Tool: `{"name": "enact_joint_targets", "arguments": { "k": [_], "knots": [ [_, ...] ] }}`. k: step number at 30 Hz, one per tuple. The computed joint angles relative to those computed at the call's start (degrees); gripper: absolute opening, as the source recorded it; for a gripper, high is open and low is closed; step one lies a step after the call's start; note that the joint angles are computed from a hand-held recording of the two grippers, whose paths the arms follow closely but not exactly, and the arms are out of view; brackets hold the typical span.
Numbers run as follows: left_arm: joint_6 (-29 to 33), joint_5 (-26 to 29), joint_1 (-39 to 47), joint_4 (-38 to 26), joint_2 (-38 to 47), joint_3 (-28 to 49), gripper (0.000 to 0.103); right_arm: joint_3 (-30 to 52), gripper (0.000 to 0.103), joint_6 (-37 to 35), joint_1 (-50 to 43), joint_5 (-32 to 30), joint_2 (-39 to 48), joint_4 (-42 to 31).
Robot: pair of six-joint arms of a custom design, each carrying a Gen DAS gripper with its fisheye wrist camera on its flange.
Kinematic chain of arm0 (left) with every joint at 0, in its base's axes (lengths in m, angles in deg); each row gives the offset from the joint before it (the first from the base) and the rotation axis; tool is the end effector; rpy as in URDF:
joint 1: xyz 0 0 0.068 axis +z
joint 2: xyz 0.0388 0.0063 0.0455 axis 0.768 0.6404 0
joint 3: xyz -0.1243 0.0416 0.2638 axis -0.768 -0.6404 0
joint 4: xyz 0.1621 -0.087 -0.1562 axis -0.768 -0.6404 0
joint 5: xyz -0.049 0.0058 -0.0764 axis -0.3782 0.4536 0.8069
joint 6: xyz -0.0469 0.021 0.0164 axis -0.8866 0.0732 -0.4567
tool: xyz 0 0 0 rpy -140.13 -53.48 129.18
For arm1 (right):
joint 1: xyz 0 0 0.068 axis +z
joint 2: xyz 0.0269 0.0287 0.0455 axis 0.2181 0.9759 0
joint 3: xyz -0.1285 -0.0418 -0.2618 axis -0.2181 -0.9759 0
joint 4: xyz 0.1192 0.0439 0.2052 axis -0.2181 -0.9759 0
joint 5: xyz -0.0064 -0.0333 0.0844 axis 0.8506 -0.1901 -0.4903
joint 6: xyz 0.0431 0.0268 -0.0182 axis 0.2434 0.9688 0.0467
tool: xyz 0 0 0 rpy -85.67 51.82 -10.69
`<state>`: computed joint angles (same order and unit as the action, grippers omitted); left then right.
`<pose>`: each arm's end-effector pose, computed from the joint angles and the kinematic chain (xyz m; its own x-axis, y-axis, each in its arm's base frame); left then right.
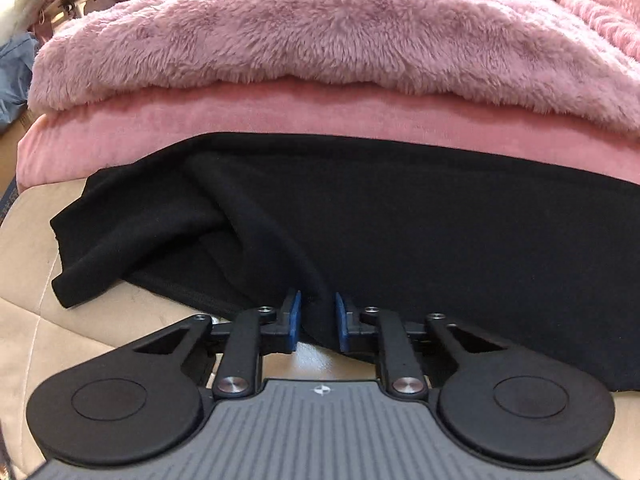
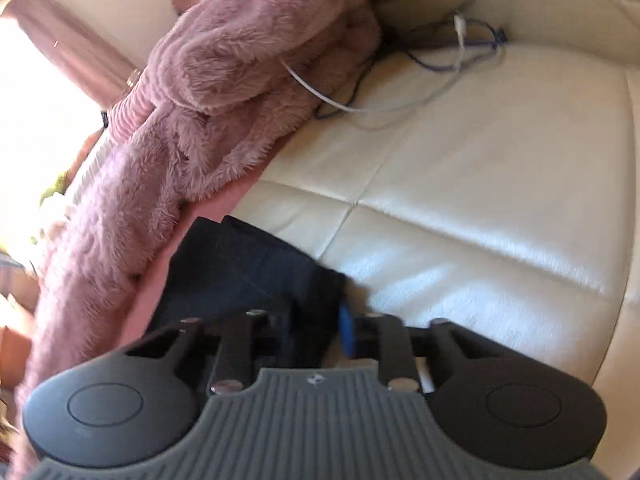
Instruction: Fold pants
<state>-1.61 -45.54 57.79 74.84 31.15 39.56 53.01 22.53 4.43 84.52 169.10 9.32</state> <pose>0.3033 0.0443 0.1721 -0.8593 -0.1343 -0.4935 -0.2010 0.9760 0.0843 0.2952 -0.0408 0.1274 -0.4242 0.7750 -0.4684 0.5847 0.6294 0.5119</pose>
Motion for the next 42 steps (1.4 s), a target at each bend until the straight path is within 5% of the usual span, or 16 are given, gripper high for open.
{"name": "enact_joint_targets", "arguments": {
  "k": [6, 12, 17, 24, 33, 42],
  "knots": [
    [-0.39, 1.83, -4.56, -4.18, -2.18, -0.74, 0.016, 3.29, 0.005, -8.42, -3.49, 3.67, -1.02, -7.99],
    [-0.86, 1.35, -7.95, -0.95, -4.64, -4.70, 0.017, 6.37, 0.010, -19.05, -7.36, 5.53, -1.50, -14.31],
    [0.19, 10.09, -0.46, 2.91, -12.78, -10.58, 0.026, 7.28, 0.035, -25.27, -4.23, 10.57, -4.96, -17.29],
    [6.78, 14.04, 14.65, 6.69, -25.04, -18.26, 0.041, 2.10, 0.037, -31.50, 11.86, 19.10, -13.41, -14.70],
    [6.02, 25.31, 38.66, 11.26, -12.48, -11.57, 0.055, 7.61, 0.036, -26.19, 31.74, 18.52, -3.85, -13.16],
    [12.37, 20.40, 35.70, 20.21, 2.46, -4.33, 0.060, 18.71, 0.036, -22.85, 36.54, 19.74, 5.88, -18.74]
  ]
}}
